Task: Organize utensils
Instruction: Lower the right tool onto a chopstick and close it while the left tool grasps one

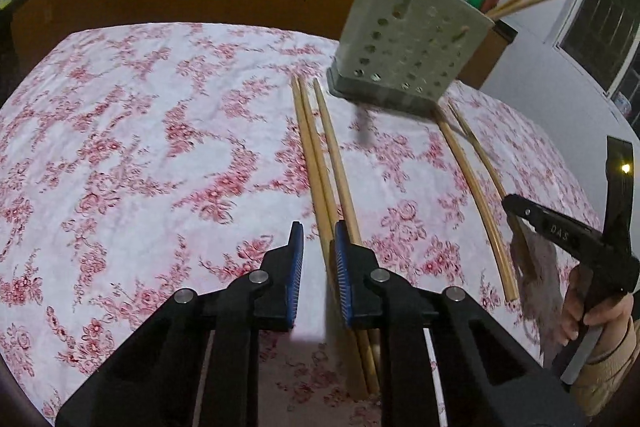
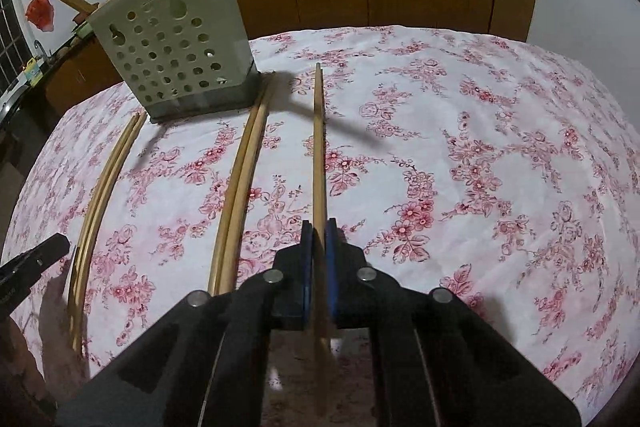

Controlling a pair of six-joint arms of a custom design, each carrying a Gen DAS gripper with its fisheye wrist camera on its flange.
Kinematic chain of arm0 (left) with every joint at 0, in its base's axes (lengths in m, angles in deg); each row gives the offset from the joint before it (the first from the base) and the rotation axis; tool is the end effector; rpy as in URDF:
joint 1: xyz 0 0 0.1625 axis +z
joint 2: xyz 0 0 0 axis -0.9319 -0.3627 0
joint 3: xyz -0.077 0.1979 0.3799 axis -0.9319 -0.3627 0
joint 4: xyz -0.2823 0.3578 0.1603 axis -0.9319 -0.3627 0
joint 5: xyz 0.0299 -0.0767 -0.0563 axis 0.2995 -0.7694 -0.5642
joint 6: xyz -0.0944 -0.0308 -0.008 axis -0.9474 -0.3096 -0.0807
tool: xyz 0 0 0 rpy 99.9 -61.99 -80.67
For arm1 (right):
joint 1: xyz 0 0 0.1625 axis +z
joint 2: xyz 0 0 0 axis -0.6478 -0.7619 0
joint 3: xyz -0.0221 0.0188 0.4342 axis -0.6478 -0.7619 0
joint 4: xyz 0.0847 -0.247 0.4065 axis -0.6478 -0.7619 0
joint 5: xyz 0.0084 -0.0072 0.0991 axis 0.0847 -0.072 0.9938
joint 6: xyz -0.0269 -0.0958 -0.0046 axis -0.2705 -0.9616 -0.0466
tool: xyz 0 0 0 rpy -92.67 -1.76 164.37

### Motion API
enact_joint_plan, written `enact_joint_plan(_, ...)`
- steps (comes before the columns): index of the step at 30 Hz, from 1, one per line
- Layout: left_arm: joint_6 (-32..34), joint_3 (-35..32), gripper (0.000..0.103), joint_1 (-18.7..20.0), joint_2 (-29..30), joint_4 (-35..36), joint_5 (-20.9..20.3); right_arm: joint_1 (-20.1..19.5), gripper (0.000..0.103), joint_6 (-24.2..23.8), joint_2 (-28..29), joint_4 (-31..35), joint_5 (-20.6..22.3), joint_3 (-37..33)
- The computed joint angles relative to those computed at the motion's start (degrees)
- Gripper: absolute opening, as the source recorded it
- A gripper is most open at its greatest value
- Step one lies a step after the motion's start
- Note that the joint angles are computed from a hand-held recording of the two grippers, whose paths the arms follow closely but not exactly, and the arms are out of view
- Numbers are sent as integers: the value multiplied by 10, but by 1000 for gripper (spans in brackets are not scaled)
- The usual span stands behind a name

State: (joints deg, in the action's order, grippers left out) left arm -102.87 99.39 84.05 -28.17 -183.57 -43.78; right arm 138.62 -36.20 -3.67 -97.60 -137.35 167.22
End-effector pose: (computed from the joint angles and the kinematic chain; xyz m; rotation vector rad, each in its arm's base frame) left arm -0.2812 -0.2963 0.1305 -0.0979 2.3201 -1.0573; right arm 0.1608 -0.4458 0.2426 0.7635 -2.4817 0.5829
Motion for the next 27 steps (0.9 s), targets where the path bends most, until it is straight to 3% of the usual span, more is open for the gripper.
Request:
enact_joint_plan(18, -7, -39, 12, 20, 42, 64, -15, 3, 12, -23, -6, -18, -4, 15)
enact_joint_plan(22, -15, -40, 8, 28, 32, 78, -10, 10, 10, -42, -1, -22, -2, 17)
enact_joint_plan(27, -67, -36, 8, 39, -3, 134, 1, 11, 8, -42, 20, -74, -25, 13)
